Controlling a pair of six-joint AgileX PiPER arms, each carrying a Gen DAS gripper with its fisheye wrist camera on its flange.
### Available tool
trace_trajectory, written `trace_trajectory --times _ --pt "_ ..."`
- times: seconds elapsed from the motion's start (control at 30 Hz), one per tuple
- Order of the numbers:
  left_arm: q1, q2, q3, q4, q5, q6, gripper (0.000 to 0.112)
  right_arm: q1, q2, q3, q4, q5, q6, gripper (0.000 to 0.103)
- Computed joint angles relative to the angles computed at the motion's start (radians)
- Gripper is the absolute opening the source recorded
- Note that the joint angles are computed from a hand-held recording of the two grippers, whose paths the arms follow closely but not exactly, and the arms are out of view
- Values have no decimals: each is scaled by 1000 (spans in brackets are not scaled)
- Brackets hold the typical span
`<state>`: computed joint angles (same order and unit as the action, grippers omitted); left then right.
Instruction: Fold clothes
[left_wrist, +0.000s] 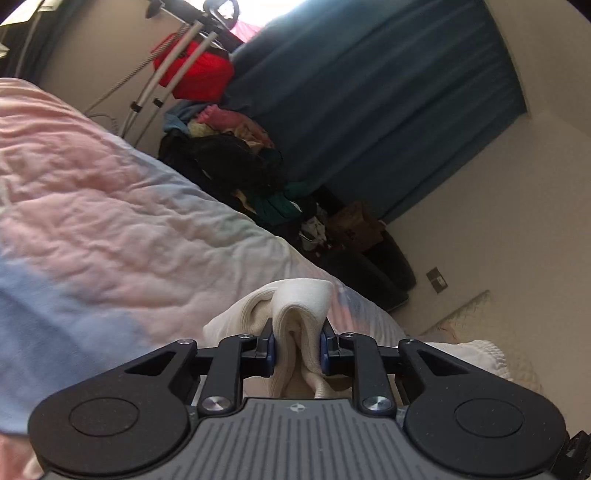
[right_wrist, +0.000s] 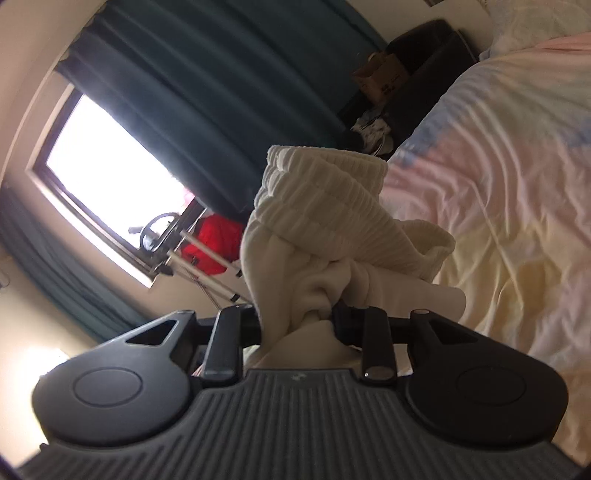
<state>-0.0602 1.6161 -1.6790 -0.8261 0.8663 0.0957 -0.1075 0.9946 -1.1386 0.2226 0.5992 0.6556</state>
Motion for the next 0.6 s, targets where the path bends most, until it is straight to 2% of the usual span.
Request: trace_trajectory --times 0.07,0.17,0.23,0.27,0.37,0.5,0.57,0.6 --pt "-125 159 -192 116 -51 -102 19 -141 83 -42 146 -11 -200 32" --pt "-224 400 -468 232 -11 -205 19 -296 173 -17 417 -52 -500 32" --pt "-255 478 -501 245 -19 -158 19 -355 194 91 617 -114 -700 32" --pt "-259 490 -457 227 -29 -96 19 -375 200 158 717 -143 -800 32" --pt "-252 480 -217 68 -143 197 19 -416 195 372 1017 -203 -1066 32" --pt "-216 430 54 -140 -202 597 23 -512 136 651 1361 -140 -1390 32" --pt "-206 399 150 -199 -223 732 24 -537 107 747 1455 -119 -1489 33" --pt "-209 381 185 -203 -242 771 24 -513 90 779 1485 -143 -1505 35"
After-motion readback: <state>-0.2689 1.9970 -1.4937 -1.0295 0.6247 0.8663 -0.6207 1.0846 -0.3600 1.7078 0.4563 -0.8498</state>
